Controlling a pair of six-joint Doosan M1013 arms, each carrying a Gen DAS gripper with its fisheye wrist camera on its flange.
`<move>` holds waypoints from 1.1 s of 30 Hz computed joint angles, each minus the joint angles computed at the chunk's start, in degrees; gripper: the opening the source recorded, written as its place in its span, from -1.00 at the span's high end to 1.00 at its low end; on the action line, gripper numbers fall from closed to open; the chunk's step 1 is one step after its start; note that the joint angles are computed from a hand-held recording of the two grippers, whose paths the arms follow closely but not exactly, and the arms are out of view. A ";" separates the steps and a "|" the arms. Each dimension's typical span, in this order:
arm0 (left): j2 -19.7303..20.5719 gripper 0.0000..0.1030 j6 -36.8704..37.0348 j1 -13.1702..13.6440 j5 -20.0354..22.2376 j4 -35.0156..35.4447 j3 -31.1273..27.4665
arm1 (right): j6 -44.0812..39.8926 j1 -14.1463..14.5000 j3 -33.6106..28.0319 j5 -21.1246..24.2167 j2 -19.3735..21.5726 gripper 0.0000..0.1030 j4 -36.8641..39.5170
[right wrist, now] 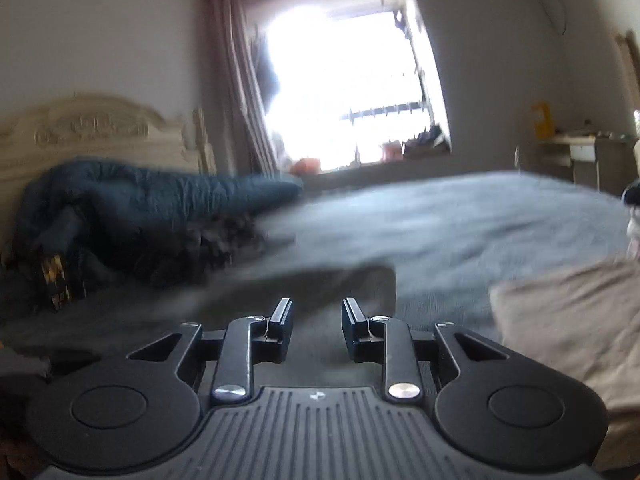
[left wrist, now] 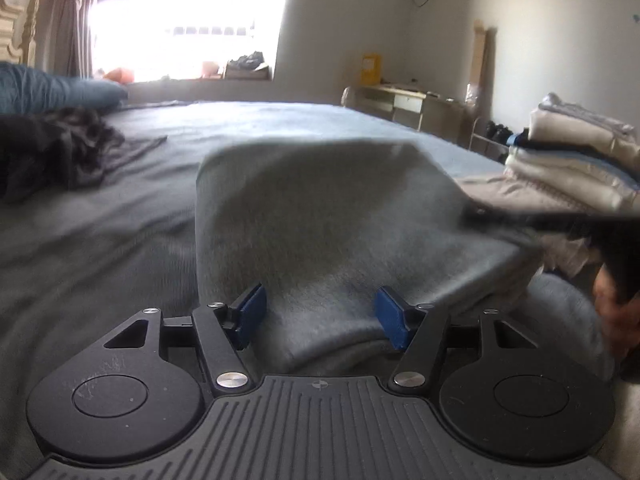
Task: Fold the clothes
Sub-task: 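Press and smooth the folded sweatpants with the right tool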
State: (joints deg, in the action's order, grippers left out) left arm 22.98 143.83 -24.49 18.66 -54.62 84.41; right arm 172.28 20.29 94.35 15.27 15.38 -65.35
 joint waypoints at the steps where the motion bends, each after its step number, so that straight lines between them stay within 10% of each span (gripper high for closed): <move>1: -0.14 -0.22 1.95 -0.16 -1.06 -1.79 0.57 | -2.38 0.29 -0.14 1.62 0.76 0.49 1.93; 8: -0.74 -0.30 19.45 -0.88 -6.01 -19.50 3.52 | 0.13 -0.01 -5.38 0.11 0.68 0.44 -1.56; 14: -0.81 -0.31 38.23 -1.24 -7.63 -38.09 4.93 | -33.11 -3.61 -14.53 9.22 9.08 0.48 34.63; 19: -0.83 -0.31 52.87 -0.96 -6.36 -52.32 6.16 | -36.95 -2.41 -15.35 9.68 5.93 0.43 34.93; 25: -0.95 -0.31 63.80 -0.95 -5.26 -63.12 7.23 | -77.69 -1.57 -28.08 14.30 12.68 0.44 73.36; 29: -1.04 -0.31 65.20 -0.74 -4.64 -65.98 7.76 | -77.61 -1.10 -38.65 23.52 21.09 0.33 69.25; 33: -1.07 -0.31 63.46 -0.41 -3.57 -65.17 7.85 | -75.93 -2.01 -37.82 21.51 20.99 0.25 71.25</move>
State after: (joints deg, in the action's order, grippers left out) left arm 21.91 207.29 -24.90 15.09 -119.79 92.26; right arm 96.35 18.28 56.53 36.78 36.37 5.90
